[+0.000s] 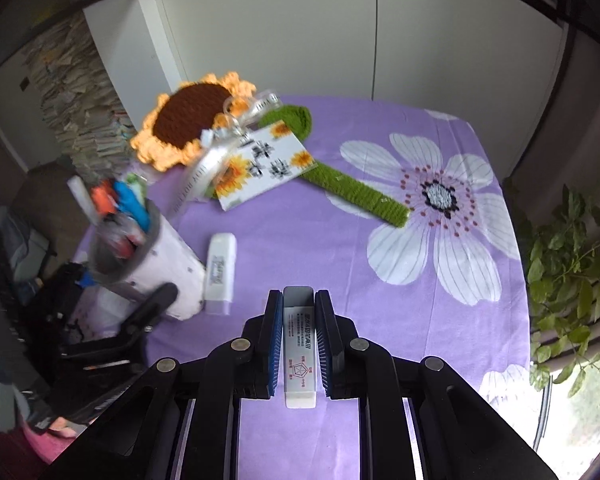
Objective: Organize stationery
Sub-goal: 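Lower the white eraser into the grey cup and open the right gripper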
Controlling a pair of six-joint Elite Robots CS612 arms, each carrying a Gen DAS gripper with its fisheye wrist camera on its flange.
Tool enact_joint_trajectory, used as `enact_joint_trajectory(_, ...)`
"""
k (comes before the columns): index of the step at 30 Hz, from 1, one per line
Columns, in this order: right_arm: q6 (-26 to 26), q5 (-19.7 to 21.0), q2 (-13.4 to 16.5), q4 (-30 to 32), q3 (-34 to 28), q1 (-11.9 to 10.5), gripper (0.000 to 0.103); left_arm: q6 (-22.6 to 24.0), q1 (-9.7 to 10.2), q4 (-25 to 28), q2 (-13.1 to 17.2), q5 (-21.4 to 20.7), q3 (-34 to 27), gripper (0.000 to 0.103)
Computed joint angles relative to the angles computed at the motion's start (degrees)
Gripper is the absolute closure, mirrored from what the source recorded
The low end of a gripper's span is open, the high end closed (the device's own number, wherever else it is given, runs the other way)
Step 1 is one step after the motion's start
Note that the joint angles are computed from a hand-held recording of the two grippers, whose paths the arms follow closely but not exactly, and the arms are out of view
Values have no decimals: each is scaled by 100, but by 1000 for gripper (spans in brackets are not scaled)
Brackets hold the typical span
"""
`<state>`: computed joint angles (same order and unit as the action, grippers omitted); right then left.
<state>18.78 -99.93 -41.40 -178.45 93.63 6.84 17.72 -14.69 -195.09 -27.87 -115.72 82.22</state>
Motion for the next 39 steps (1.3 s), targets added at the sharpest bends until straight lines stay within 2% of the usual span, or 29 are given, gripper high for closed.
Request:
enact_joint_trajectory(3, -153, 261, -78, -778, 88, 43, 86, 3, -1, -1, 0, 6, 1, 33)
enact_joint_trajectory(6, -359, 599, -34, -1214, -53, 86, 86, 2, 0, 6, -1, 1, 0, 33)
enact_joint_trajectory(10, -564, 1098, 131, -1135, -399, 134, 86, -2, 3, 28, 1, -11, -4, 33)
enact_joint_trajectory(15, -432, 1332, 390, -1046, -763, 101, 86, -7, -1, 49, -1, -9, -2, 33)
enact_joint_trajectory(22, -286, 1806, 615, -1194, -933, 12, 86, -16, -6, 52, -3, 14, 3, 33)
enact_joint_trajectory(39, -338, 1805, 687, -1463, -887, 5, 86, -9, -12, 151, -15, 19, -3, 32)
